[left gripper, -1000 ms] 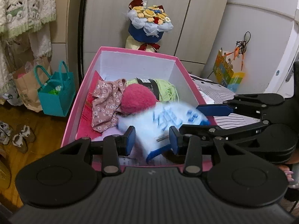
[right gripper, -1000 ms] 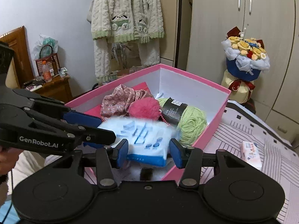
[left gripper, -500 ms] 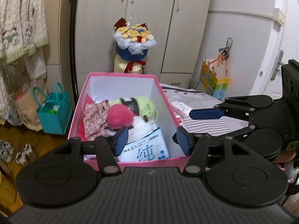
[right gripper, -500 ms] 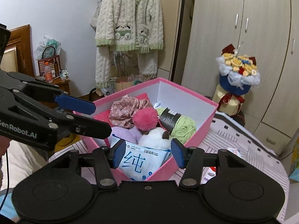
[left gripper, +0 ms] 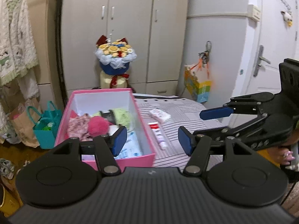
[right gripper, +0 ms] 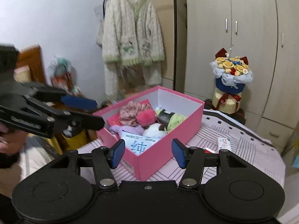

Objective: Organize soft objects
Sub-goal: 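Withdraw both tools from the box toward the toothpaste and white box, then close the right tool on the small white box while the left tool grasps the Colgate tube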

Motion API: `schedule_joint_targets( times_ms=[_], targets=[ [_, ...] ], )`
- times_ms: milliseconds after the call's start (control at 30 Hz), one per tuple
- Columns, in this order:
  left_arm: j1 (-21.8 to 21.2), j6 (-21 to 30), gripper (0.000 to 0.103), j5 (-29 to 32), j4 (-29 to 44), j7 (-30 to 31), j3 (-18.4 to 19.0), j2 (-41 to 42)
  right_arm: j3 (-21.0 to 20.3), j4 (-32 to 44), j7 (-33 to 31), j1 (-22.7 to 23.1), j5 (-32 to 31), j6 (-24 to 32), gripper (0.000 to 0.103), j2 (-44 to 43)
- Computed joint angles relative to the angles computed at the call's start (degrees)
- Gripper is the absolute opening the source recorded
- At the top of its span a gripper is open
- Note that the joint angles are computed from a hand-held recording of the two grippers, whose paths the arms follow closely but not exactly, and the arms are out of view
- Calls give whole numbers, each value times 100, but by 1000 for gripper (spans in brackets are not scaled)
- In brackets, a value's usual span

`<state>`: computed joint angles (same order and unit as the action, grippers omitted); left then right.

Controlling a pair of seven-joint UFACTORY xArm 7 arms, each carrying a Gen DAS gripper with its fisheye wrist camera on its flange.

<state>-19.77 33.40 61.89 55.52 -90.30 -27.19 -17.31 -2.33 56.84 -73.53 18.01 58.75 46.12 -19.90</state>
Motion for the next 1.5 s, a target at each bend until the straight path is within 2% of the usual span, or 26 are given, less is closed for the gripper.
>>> schedule_joint_targets(
  times_ms=[33, 133, 200, 300, 533, 667, 767, 900, 1000, 1167, 1233, 1300, 1500],
  targets=[
    [12, -109, 59, 95, -5, -135, -22, 6, -168, 1, -95, -21, 106, 239, 60, -32],
    [59, -457, 59, 457, 9, -570, -93, 76, -342, -70, -248, -174, 250, 460, 60, -121],
    [45, -354, 59, 757, 166, -755, -207, 266, -359, -137, -309, -282, 288, 406, 60, -165],
    [-117, -233, 59, 1083, 484, -840, -171, 705, -360, -182, -347, -394, 307, 234, 60, -140],
    [-532, -373, 59, 1748, 1224, -1093, 235, 1826, -300, -2, -542, -553, 428, -83, 61, 325],
    [-784, -358, 59, 1692, 1723, -792, 536, 2457, -150, 256, -728, -611, 538, -338, 62, 707],
    [-1040, -22, 57, 1727, 2118, -763, 770, 2886, -69, 567, -780, -676, 836, -519, 62, 1089],
    [-1555, 883, 56, 2113, 2509, -1386, 1133, 3300, 118, 1129, -622, -902, 1049, -549, 62, 1789],
    [-1875, 1295, 55, 2134, 2872, -1306, 1364, 3663, 315, 1628, -463, -1109, 997, -462, 62, 2383],
    [-2225, 1586, 50, 1836, 3594, -903, 1724, 4342, 687, 2376, -409, -1391, 733, -323, 62, 3233],
    [-2321, 1697, 47, 1642, 3934, -698, 1873, 4656, 850, 2581, -458, -1464, 628, -367, 62, 3490],
    [-2413, 1920, 41, 1333, 4278, -503, 2004, 4951, 1028, 2717, -562, -1483, 594, -678, 62, 3719],
    [-2579, 2100, 37, 721, 5128, -4, 2402, 5678, 1308, 3681, 118, -1557, -373, -434, 61, 4602]
  ],
)
